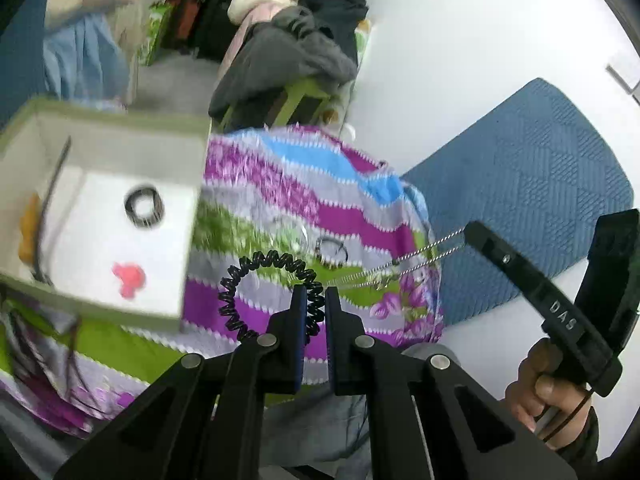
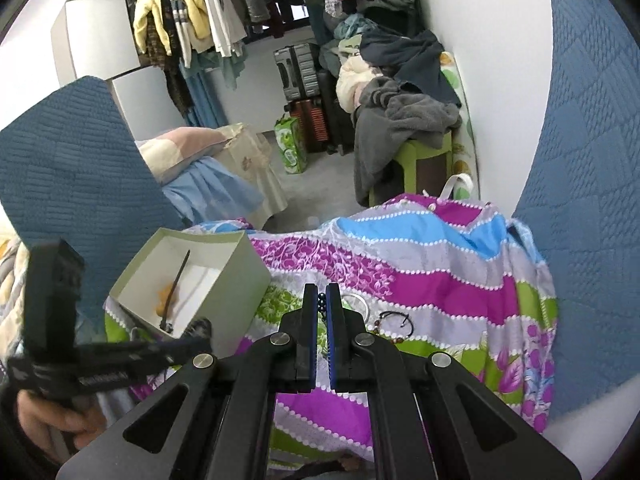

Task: Organize jewelry
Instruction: 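Lift the hair tie and chain and carry both over the green box, then open both grippers to drop the hair tie and chain into the box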

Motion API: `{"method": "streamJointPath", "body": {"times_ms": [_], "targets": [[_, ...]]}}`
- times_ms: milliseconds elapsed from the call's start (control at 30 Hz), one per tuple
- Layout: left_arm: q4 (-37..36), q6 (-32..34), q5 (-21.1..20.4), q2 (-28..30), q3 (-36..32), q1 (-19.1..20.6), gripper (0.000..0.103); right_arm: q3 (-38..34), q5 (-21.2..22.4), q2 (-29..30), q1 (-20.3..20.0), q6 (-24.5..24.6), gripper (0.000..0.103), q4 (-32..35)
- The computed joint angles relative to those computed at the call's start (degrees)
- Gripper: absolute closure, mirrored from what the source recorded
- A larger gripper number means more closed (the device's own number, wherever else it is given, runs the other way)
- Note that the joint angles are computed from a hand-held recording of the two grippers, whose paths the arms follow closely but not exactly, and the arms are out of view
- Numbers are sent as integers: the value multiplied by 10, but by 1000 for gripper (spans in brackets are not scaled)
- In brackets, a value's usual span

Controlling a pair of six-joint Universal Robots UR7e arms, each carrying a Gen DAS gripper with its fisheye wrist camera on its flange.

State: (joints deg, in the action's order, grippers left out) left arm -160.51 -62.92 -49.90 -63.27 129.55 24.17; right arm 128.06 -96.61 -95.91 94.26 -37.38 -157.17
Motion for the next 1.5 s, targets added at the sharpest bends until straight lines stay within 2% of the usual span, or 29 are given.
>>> {"method": "streamJointPath", "body": {"times_ms": [133, 533, 700, 933, 1200, 1367, 1500], "targets": [[82, 12, 17, -36, -30, -6, 96, -24, -23, 7, 34, 25, 101, 14], [230, 39, 68, -139, -81, -13, 96, -105, -60, 58, 149, 72, 101, 36], [285, 36, 93, -185, -88, -13, 96, -141, -58, 92, 191, 95, 101, 49], [387, 8, 117, -257, -84, -18, 96, -171, -55, 143, 239, 103, 101, 42], [449, -24, 116, -312, -52, -5, 96, -155, -83, 194, 251, 126, 101, 23], [417, -5, 106, -328, -17, 21, 96, -124, -110, 226, 240, 142, 101, 2], [360, 23, 97, -323, 11, 48, 96, -100, -134, 254, 228, 141, 101, -11]]}}
